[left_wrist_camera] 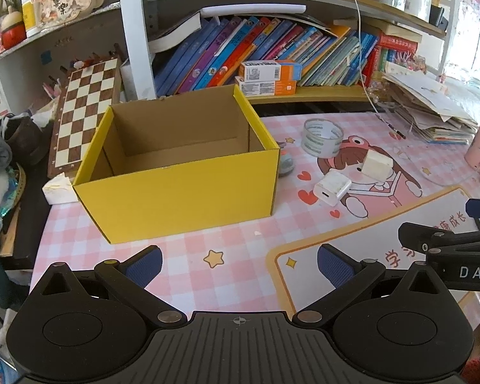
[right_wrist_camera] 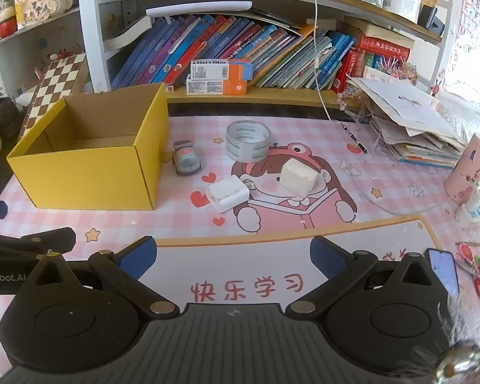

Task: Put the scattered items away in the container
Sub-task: 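Move left tool toward white charger while right tool approaches white foam block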

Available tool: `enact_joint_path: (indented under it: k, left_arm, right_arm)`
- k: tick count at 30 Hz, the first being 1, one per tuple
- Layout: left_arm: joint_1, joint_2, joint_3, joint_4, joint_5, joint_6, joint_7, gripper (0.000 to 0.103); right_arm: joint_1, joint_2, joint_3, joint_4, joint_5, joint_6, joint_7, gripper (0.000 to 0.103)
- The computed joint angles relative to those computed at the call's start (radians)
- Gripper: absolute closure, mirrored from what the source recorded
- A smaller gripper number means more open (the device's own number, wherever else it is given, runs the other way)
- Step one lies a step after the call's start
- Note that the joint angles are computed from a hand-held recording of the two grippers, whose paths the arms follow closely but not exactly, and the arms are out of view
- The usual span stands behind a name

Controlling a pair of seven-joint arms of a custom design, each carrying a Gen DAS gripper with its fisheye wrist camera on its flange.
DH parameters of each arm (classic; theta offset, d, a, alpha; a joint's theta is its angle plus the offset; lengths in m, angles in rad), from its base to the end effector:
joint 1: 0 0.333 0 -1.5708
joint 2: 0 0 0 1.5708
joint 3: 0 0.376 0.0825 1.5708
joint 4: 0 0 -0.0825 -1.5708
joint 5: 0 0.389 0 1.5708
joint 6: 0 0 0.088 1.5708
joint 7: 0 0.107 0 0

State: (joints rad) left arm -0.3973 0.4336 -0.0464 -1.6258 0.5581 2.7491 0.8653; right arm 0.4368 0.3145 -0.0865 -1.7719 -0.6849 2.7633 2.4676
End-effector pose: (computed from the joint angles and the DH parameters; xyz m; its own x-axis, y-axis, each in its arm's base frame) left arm 0.6693 -0.3347 0.4985 -0.1670 -0.9859 -0.0048 -0.7130 0.1241 -0.6901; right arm 0.6499 0.2741 0.5084 0.0143 -0.9997 0.0213 -0.6997 -0.0252 -0.7140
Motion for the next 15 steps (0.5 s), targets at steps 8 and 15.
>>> enact_joint_path:
  k: [8,15]
  left_arm:
    - [0.035,-0.012,-0.024,-0.033,-0.057,0.021,0.059,0.0]
    - [0.067,-0.018,-0.056,-0.06,-0.143,0.048,0.147,0.0]
  right_arm:
    - [0.028,-0.011,0.0,0.0,-0.041,-0.052,0.066,0.0]
    - [0.032,-0.019,0.022,-0.002,-0.066,-0.118,0.103,0.0]
